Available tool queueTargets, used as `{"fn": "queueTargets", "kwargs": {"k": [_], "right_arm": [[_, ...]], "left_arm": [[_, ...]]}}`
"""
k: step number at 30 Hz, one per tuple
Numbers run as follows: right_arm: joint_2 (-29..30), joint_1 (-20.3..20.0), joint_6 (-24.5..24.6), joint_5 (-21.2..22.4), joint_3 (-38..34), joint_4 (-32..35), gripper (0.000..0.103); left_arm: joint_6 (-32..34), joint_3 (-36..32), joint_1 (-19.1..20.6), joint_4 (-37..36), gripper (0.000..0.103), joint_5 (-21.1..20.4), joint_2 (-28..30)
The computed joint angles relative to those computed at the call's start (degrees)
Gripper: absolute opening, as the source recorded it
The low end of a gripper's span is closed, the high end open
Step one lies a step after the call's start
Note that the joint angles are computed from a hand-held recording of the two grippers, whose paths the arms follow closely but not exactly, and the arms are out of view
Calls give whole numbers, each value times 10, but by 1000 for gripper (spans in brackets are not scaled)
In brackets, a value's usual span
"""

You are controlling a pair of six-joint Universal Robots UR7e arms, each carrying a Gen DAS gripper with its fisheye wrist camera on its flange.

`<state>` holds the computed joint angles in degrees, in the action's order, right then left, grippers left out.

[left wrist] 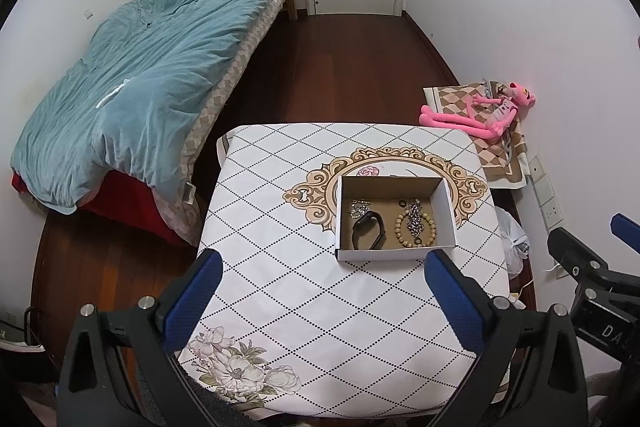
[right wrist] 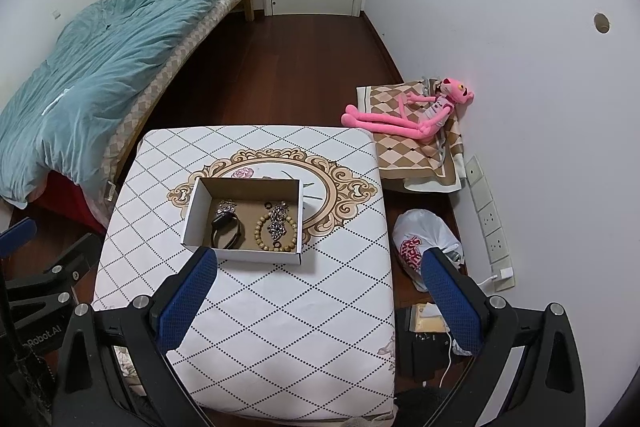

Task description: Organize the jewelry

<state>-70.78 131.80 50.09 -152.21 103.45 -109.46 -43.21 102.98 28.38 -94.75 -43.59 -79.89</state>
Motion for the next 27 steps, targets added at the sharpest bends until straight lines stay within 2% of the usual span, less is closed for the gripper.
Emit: {"fn": "queueTargets", "kwargs": {"k": [27], "right_arm": [[1, 0, -6, 1, 1, -7, 103]], "left_arm": [[-7, -4, 3, 0, 103, -3, -1]]}}
